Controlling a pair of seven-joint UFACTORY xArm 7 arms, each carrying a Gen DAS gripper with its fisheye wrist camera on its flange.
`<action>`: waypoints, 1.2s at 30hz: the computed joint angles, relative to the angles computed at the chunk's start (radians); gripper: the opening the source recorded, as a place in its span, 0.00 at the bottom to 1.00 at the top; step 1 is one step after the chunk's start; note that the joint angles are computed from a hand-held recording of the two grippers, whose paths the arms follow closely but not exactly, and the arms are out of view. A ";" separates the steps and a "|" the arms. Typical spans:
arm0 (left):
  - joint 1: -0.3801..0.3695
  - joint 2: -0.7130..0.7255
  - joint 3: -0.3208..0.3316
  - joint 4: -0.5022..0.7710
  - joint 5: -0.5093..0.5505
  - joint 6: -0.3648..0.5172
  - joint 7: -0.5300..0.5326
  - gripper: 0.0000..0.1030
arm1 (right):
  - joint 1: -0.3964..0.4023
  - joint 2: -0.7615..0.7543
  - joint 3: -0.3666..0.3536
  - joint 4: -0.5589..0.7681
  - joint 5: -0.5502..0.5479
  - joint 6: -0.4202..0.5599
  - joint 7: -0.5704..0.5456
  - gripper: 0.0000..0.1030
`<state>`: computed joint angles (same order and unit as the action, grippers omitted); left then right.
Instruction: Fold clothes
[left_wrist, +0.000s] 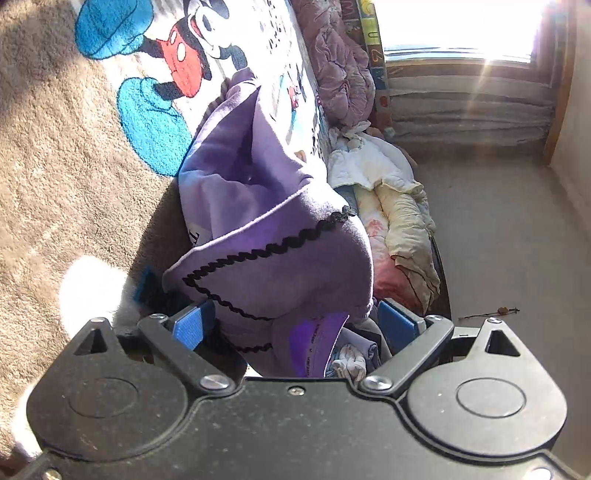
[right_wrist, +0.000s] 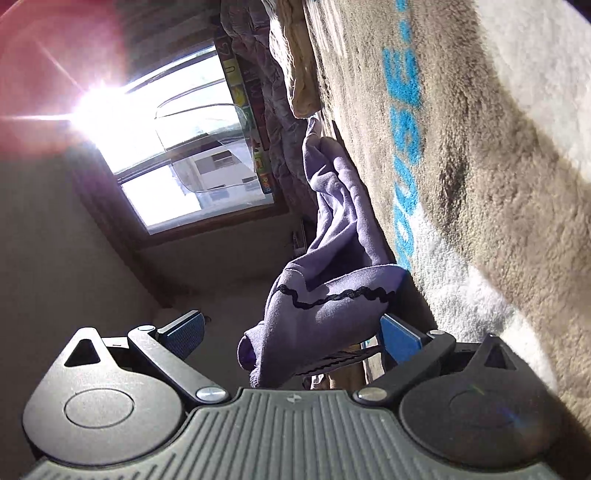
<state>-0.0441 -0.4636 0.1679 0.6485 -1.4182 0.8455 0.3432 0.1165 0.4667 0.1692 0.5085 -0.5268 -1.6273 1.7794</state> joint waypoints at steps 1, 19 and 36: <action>0.001 0.020 -0.008 0.020 0.015 -0.004 -0.052 0.93 | 0.001 0.002 0.008 0.012 0.012 0.016 0.019 0.97; 0.004 0.231 -0.070 0.243 0.343 -0.071 -0.581 0.94 | 0.015 -0.054 0.030 0.188 -0.061 0.410 0.274 0.70; 0.031 0.138 -0.050 0.029 -0.172 0.017 0.560 0.33 | 0.195 -0.164 -0.221 0.355 -0.182 0.537 -0.384 0.37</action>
